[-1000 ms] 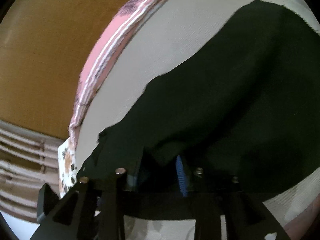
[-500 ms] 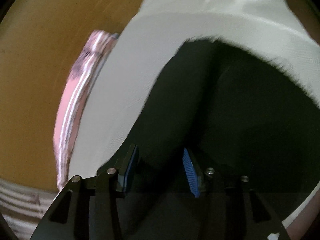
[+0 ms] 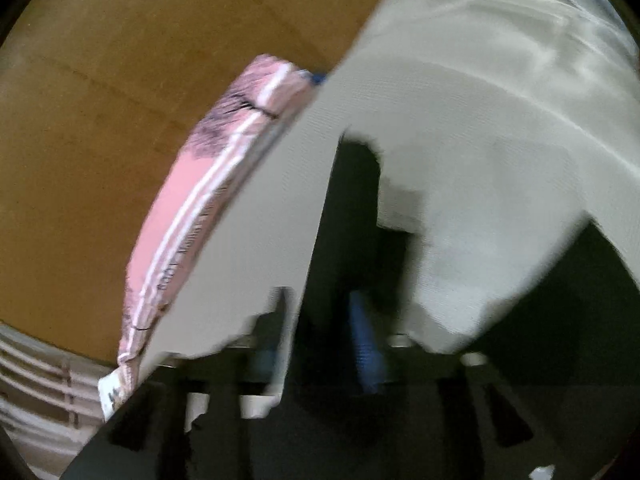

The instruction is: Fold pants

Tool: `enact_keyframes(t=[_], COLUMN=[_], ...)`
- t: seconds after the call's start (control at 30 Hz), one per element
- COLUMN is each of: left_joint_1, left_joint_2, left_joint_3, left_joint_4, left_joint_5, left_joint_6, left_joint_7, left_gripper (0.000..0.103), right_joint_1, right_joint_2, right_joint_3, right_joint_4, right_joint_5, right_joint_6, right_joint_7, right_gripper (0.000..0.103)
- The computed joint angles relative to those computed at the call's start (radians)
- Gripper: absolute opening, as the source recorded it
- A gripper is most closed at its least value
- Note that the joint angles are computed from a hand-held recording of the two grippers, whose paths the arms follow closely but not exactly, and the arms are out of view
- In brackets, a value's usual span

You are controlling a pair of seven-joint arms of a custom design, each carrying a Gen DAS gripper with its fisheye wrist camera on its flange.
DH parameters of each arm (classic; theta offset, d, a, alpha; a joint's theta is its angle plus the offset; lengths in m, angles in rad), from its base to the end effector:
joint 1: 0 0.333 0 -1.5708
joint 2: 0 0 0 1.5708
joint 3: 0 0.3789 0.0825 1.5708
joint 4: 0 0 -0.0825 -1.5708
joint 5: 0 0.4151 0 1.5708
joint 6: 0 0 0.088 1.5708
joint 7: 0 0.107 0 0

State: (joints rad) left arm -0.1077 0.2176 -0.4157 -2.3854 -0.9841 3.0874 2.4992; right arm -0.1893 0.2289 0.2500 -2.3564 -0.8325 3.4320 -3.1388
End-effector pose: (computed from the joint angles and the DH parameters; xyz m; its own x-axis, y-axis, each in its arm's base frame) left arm 0.5050 -0.2098 0.3025 -0.4646 -0.8722 0.1533 -0.8009 0.3400 -0.4930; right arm 0.5566 0.1142 0.3581 -0.3570 -0.6931 -0.6262 -0.6612 0.6610 -0.3547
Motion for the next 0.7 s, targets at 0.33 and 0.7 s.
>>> enact_keyframes(t=[0.33, 0.7], left_joint_1=[0.028, -0.032], left_joint_2=[0.006, 0.002], left_joint_3=[-0.017, 0.042], left_joint_4=[0.02, 0.025], left_joint_5=[-0.145, -0.197], left_joint_6=[-0.035, -0.042], left_joint_7=[0.12, 0.159], left_gripper=[0.006, 0.006], right_joint_1=[0.042, -0.025], right_joint_2=[-0.008, 0.123], right_joint_3=[-0.053, -0.073], right_joint_4=[-0.042, 0.01], right_joint_5=[0.044, -0.025], right_joint_6=[0.044, 0.072], right_joint_7=[-0.07, 0.072], right_gripper=[0.046, 0.039])
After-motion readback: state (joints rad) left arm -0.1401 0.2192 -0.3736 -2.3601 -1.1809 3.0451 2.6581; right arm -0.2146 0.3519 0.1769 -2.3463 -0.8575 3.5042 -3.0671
